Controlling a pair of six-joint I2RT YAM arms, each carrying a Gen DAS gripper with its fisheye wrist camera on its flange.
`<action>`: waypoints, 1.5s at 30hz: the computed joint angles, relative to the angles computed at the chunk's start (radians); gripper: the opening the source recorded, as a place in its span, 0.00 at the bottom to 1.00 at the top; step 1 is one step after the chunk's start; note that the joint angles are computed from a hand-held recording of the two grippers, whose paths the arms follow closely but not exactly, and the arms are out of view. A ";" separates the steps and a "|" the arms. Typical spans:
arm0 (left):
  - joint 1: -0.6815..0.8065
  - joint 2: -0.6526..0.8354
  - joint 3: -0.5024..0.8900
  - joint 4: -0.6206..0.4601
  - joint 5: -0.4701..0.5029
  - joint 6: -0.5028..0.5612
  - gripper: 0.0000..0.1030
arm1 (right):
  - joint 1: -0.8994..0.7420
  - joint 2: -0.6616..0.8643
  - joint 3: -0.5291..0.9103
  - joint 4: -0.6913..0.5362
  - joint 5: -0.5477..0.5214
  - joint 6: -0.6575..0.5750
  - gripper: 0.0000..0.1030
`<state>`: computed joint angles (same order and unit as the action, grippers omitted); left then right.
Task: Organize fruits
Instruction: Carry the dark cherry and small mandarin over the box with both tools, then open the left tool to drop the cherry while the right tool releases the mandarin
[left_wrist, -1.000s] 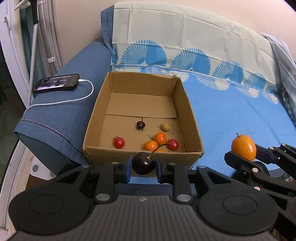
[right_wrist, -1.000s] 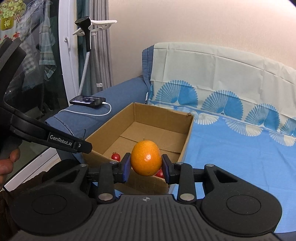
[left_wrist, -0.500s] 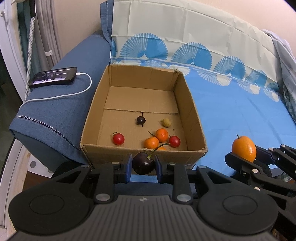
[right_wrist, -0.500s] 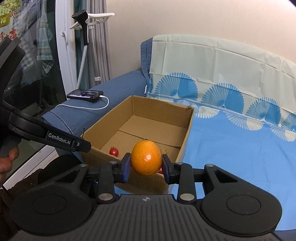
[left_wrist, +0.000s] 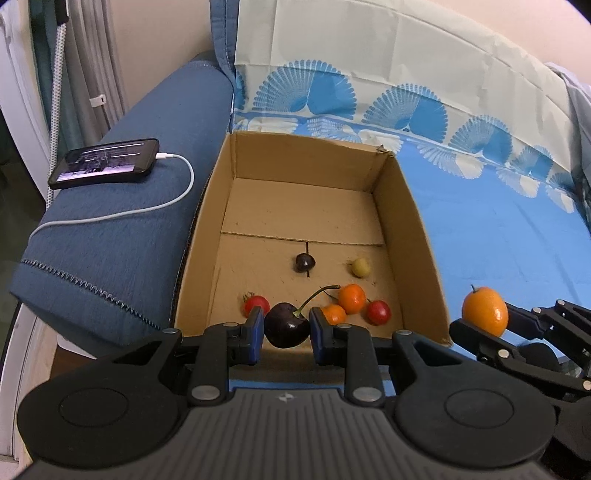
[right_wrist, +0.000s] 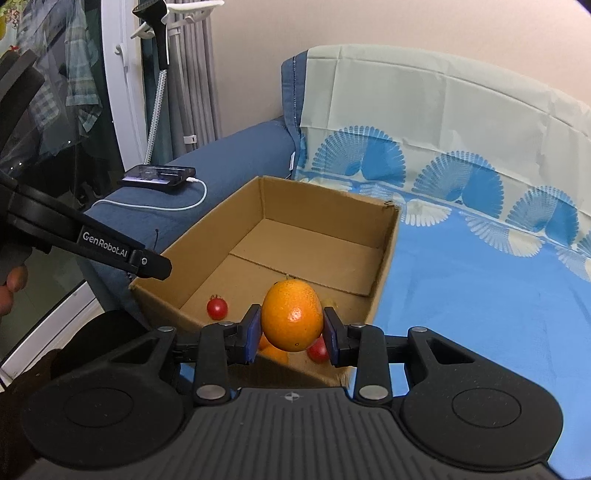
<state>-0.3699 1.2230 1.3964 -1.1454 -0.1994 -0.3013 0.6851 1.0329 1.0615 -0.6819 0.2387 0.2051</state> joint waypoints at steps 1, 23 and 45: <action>0.016 0.017 0.004 0.010 0.008 0.012 0.28 | -0.017 0.021 0.005 0.015 -0.017 -0.009 0.35; 0.175 0.404 0.062 0.185 0.077 0.136 0.28 | -0.201 0.464 0.117 0.207 -0.200 -0.109 0.35; 0.120 0.348 0.049 0.108 -0.010 0.076 1.00 | -0.151 0.377 0.093 0.158 -0.121 -0.117 0.94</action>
<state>-0.2502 1.5706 1.4454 -1.0369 -0.2094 -0.2252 0.5342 1.4096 1.1543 -0.5244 0.1176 0.0876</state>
